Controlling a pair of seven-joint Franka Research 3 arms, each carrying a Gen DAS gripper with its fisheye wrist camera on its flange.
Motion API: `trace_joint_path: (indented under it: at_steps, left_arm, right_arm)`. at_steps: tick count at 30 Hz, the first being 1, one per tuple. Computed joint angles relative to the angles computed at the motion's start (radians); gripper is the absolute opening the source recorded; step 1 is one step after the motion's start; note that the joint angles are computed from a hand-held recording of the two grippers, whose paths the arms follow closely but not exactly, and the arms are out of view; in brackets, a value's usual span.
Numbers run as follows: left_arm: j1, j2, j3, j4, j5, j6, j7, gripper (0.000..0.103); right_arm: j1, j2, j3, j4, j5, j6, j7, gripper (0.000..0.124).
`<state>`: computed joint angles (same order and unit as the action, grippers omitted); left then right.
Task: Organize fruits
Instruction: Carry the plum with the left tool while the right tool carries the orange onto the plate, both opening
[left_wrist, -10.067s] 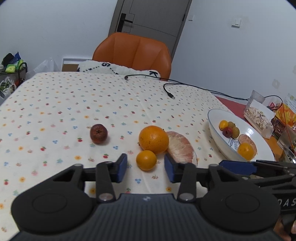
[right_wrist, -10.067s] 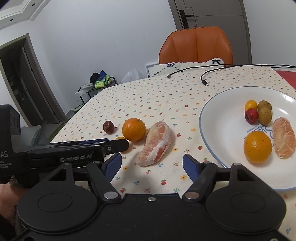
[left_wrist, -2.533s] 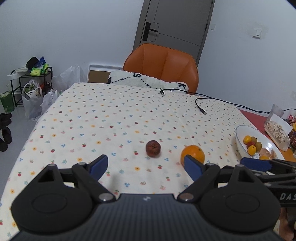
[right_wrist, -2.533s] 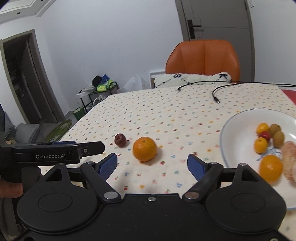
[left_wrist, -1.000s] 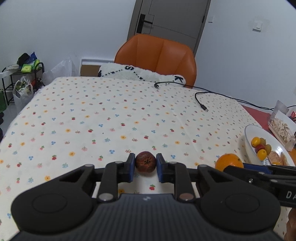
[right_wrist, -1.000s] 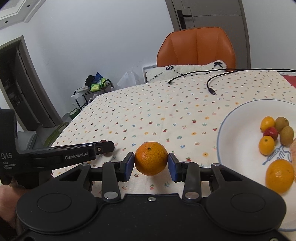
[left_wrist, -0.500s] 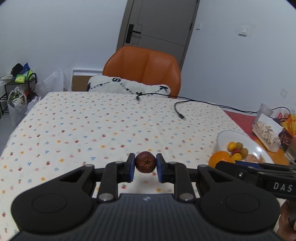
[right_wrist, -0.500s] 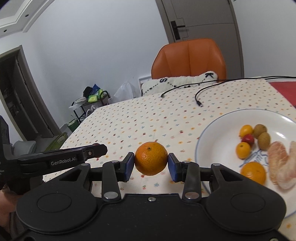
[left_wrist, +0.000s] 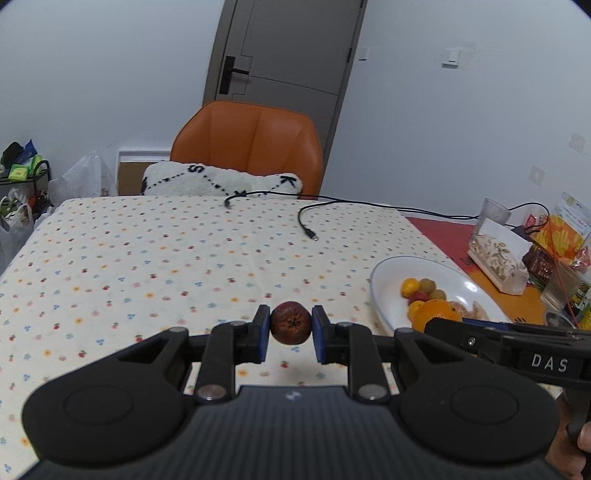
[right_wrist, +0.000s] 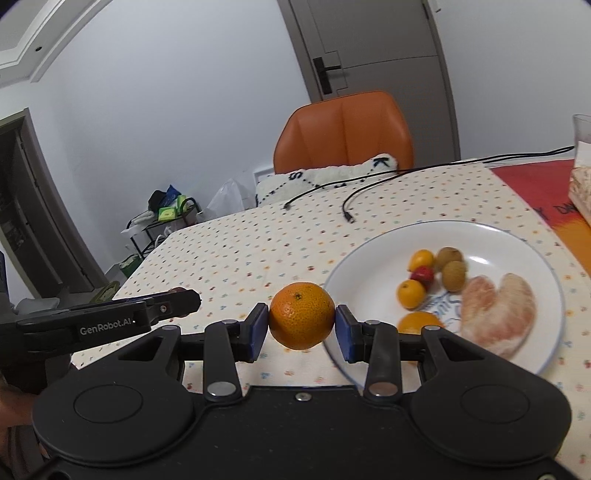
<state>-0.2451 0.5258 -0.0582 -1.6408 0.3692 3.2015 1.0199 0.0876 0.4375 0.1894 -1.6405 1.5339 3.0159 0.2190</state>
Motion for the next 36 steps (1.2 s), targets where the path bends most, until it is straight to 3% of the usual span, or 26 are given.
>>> trace_joint_path:
  at_steps: [8,16,29,32,36]
  left_arm:
    - [-0.021,0.015,-0.008,0.031,0.003,-0.004,0.007,0.022]
    - [-0.006,0.047,-0.065,0.073,-0.002,-0.021,0.048,0.022]
    - [0.022,0.107,-0.155,0.147,-0.036,-0.052,0.138,0.022]
    - [0.029,0.123,-0.178,0.164,-0.047,-0.062,0.165,0.022]
    - [0.032,0.146,-0.201,0.194,-0.064,-0.076,0.197,0.022]
  right_arm:
    - [-0.009,-0.036,-0.031,-0.038,0.105,-0.005,-0.082,0.038]
    - [-0.004,-0.043,-0.079,-0.058,0.142,-0.004,-0.086,0.038]
    - [-0.017,-0.051,-0.096,-0.089,0.129,-0.012,-0.068,0.038]
    - [-0.016,-0.054,-0.097,-0.104,0.065,-0.016,-0.021,0.041]
    - [-0.025,-0.064,-0.087,-0.106,0.133,-0.006,-0.1,0.051]
